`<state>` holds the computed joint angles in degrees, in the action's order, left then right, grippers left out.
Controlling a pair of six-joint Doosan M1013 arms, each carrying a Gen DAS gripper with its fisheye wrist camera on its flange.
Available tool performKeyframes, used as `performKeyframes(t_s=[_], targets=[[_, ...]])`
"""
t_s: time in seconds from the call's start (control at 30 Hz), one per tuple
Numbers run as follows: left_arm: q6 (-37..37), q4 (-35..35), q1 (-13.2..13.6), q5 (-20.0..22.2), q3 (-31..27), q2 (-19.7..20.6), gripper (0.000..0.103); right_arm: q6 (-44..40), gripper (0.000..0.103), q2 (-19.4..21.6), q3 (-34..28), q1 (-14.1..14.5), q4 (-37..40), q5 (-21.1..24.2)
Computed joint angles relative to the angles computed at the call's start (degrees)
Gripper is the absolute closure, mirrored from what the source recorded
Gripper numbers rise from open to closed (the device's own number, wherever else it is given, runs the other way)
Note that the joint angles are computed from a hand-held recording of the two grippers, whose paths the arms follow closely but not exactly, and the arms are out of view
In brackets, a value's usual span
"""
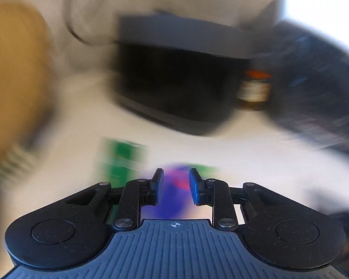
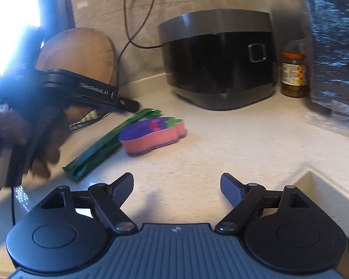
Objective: Collect trash
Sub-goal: 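Lower the left gripper onto the long green packet on the counter, then grasp the green packet with the left gripper while the right gripper moves over the eggplant sponge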
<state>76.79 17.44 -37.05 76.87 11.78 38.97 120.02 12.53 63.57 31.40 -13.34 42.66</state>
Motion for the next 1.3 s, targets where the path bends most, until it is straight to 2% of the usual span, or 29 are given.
performKeyframes(t_s=[0.03, 0.1, 0.17, 0.23, 0.3, 0.37, 0.4, 0.47, 0.53, 0.57, 0.6, 0.63, 0.7, 0.8, 0.83, 0.87, 0.97, 1.03, 1.1, 1.13, 1.2, 1.3], targets=[[0.8, 3.4, -0.1, 1.8, -1.6, 0.9, 0.076, -0.6, 0.02, 0.1, 0.0, 0.1, 0.7, -0.1], [1.2, 2.6, 1.0, 7.1, -7.2, 3.7, 0.076, -2.3, 0.02, 0.3, -0.3, 0.3, 2.0, 0.3], [1.0, 1.6, 1.8, 9.3, -6.9, 4.0, 0.076, -2.9, 0.02, 0.7, -0.9, 0.5, 1.6, 1.4], [0.7, 2.7, 1.8, 6.8, -0.1, 1.2, 0.076, -3.1, 0.02, 1.1, -1.7, 0.7, 1.1, 2.4], [-1.2, 4.1, 1.7, 0.4, 8.0, -2.5, 0.075, -3.0, 0.02, 1.5, -2.4, 0.9, 0.2, 3.0], [-4.8, 6.0, 1.8, -5.6, 12.2, -4.4, 0.075, -2.5, 0.02, 1.8, -3.0, 1.2, -0.7, 3.4], [-5.7, 5.8, 2.0, -7.7, 12.1, -4.2, 0.075, -2.4, 0.02, 2.0, -3.3, 1.3, -0.9, 3.6], [-2.9, 4.9, 2.1, -6.6, 7.1, -1.3, 0.075, -2.0, 0.02, 2.4, -4.0, 1.5, -1.1, 4.2], [2.6, 3.9, 1.9, -1.2, -2.2, 3.8, 0.076, -1.4, 0.02, 2.4, -4.1, 1.7, -2.0, 4.5], [4.4, 2.9, 1.9, 0.3, -4.9, 5.3, 0.076, -1.2, 0.02, 2.2, -3.8, 1.7, -2.4, 4.4], [5.1, 1.0, 1.9, 0.7, -5.2, 5.5, 0.077, -0.7, 0.02, 1.9, -3.4, 1.8, -3.4, 4.3], [5.0, -2.1, 2.2, 0.0, -3.3, 4.5, 0.082, 0.2, 0.02, 1.7, -3.0, 2.0, -4.7, 4.2], [4.3, -8.4, 2.8, -0.7, -0.4, 2.7, 0.082, 2.0, 0.02, 1.7, -2.8, 2.1, -7.2, 4.3], [1.7, -21.2, 4.5, 3.5, -3.4, 3.5, 0.082, 2.7, 0.019, 3.0, -4.7, 1.9, -6.1, 5.4], [1.7, -24.2, 4.9, 3.4, -2.3, 2.7, 0.081, 2.7, 0.019, 3.5, -5.4, 1.8, -5.3, 5.5], [2.7, -24.7, 4.7, 1.4, 1.2, 0.8, 0.08, 2.6, 0.019, 4.1, -6.2, 1.8, -4.7, 5.6], [3.7, -17.5, 3.4, -5.5, 9.3, -4.2, 0.078, 4.2, 0.017, 6.3, -9.1, 2.3, -6.4, 6.7], [1.1, -7.9, 2.3, -7.2, 11.1, -5.4, 0.079, 7.0, 0.015, 8.4, -11.8, 3.1, -11.0, 8.9], [-0.3, 0.0, 1.5, -4.9, 10.1, -4.8, 0.08, 7.1, 0.015, 10.3, -14.6, 3.1, -11.9, 11.5], [-0.2, 1.5, 1.5, -2.0, 8.3, -3.8, 0.08, 7.0, 0.015, 11.0, -15.6, 2.8, -11.2, 12.6], [-0.9, 2.1, 1.8, 2.3, 5.6, -1.9, 0.08, 6.8, 0.015, 11.5, -16.5, 2.3, -9.0, 13.8], [-0.6, 0.1, 2.4, 3.0, 5.9, -1.7, 0.078, 6.8, 0.015, 10.7, -15.0, 1.6, -6.4, 12.4]])
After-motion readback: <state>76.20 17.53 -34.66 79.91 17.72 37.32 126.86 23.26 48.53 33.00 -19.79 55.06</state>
